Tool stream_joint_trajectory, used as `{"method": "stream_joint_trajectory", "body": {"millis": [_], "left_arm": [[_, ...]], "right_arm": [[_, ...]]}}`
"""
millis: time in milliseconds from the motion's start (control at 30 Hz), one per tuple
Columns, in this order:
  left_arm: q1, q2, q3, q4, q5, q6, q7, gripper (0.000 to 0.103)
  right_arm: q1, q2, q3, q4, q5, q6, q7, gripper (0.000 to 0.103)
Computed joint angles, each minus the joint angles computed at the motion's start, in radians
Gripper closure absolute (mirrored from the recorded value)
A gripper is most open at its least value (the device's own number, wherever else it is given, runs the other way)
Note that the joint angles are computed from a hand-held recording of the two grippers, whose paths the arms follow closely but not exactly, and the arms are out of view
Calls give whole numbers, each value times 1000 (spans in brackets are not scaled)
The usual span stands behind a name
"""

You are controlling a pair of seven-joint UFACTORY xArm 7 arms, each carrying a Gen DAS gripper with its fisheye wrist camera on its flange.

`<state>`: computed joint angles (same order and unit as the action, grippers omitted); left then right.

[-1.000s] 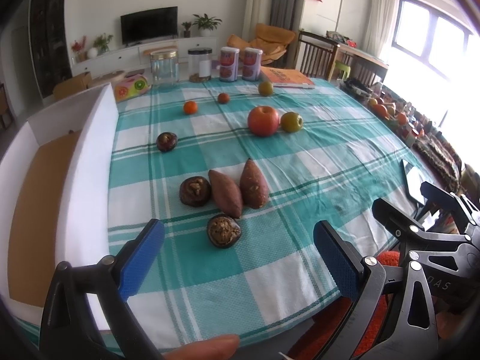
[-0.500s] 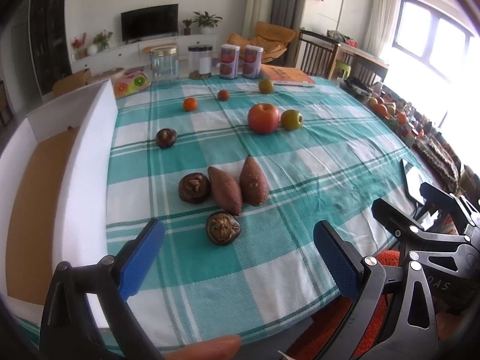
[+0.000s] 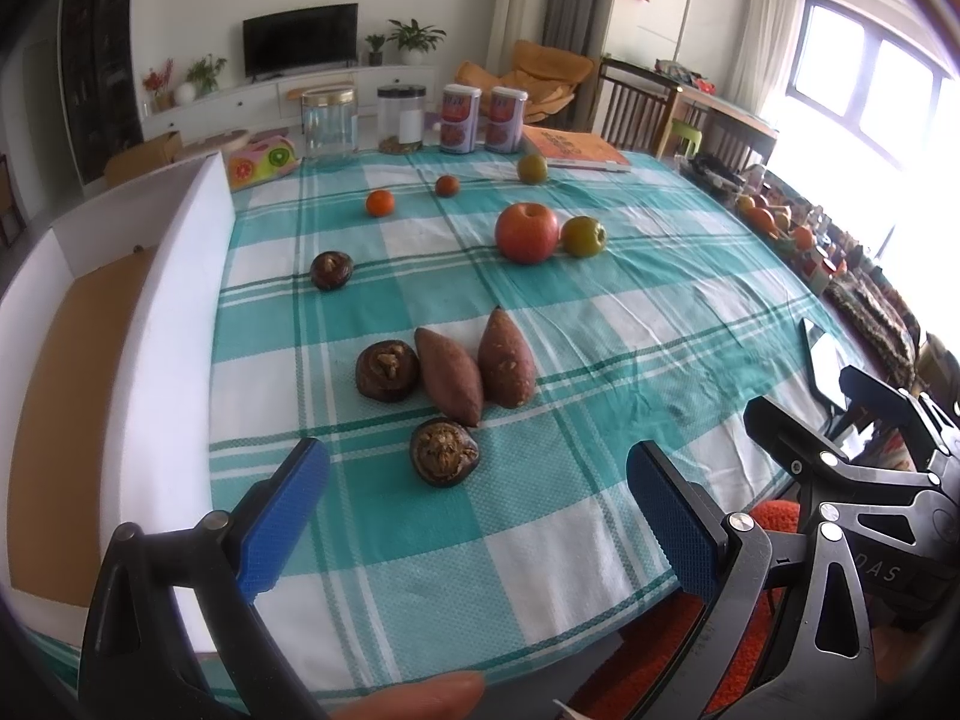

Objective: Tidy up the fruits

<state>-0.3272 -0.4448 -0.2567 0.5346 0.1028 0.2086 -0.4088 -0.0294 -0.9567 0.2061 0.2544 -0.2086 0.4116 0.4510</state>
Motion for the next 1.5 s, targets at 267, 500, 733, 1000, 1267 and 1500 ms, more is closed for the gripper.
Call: {"method": "stream_joint_trajectory", "body": {"millis": [267, 500, 733, 1000, 1267, 1500], "left_arm": [[-4, -10, -6, -15, -3, -1, -11, 3], [-17, -46, -28, -50, -4, 10, -49, 3], [-60, -99, -23, -75, -30, 50, -75, 3], [-121, -182, -73, -97, -44, 155, -138, 3], [-148, -225, -98, -101, -39, 279, -219, 3], [-190, -258, -92, -105, -47, 355, -230, 3]], "right_arm": [[2, -1, -4, 2, 1, 3, -3, 0], [20, -8, -16, -17, -2, -1, -25, 0], [-154, -61, 170, 131, -344, 237, -202, 0], [64, 63, -115, 42, 26, 59, -192, 0], [28, 83, -40, -96, 93, -220, -74, 0], [-25, 84, 15, -126, 97, -310, -9, 0]]}}
